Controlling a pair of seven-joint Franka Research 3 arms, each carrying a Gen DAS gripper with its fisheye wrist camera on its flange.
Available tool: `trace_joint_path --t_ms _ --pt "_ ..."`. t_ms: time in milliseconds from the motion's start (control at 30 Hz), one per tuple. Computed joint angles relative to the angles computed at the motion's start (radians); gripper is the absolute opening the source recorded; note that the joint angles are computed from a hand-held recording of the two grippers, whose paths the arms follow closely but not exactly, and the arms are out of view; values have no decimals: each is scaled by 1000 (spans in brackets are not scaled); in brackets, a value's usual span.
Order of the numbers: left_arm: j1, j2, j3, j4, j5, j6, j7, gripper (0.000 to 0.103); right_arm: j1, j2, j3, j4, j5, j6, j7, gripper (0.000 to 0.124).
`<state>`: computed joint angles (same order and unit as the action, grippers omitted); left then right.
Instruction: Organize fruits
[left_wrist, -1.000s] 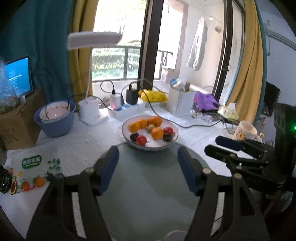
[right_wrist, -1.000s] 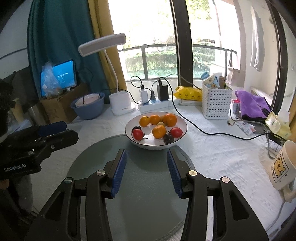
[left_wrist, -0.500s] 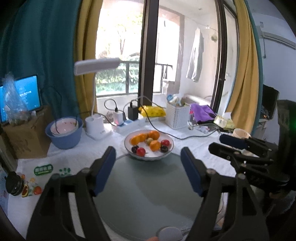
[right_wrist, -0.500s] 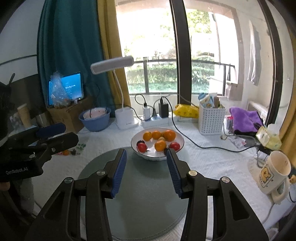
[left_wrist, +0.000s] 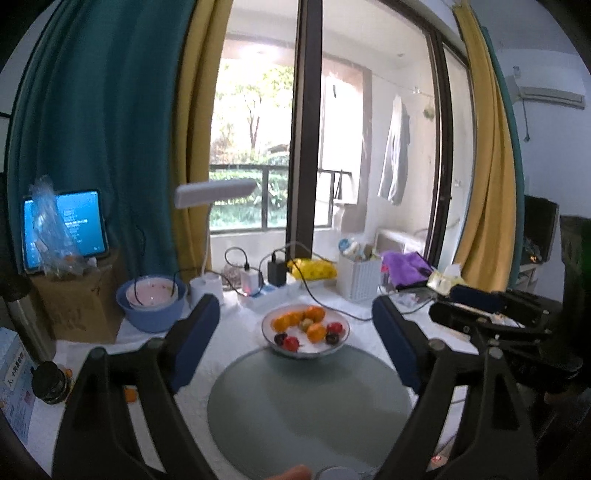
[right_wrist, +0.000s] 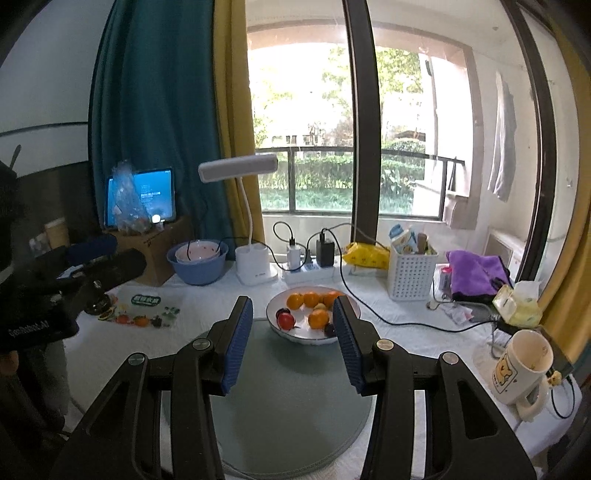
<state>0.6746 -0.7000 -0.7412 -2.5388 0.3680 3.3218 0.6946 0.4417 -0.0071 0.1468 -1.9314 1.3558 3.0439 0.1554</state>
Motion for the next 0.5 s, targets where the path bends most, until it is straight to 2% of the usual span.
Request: trace_joint_path --t_ms 133,233,300,500 --pt "33 -67 -20 -9 -9 -15 -28 94 6 -19 0 -4 41 17 -45 48" --pt "36 -97 -15 -25 -8 6 -44 94 13 -37 -4 -5 109 25 -111 52" --pt "36 -106 -16 -29 -8 8 -44 94 15 -47 -8 -8 130 27 -131 66" --pt "87 -174 -66 -38 -16 -49 -103 94 17 -52 -12 -13 139 36 -135 67"
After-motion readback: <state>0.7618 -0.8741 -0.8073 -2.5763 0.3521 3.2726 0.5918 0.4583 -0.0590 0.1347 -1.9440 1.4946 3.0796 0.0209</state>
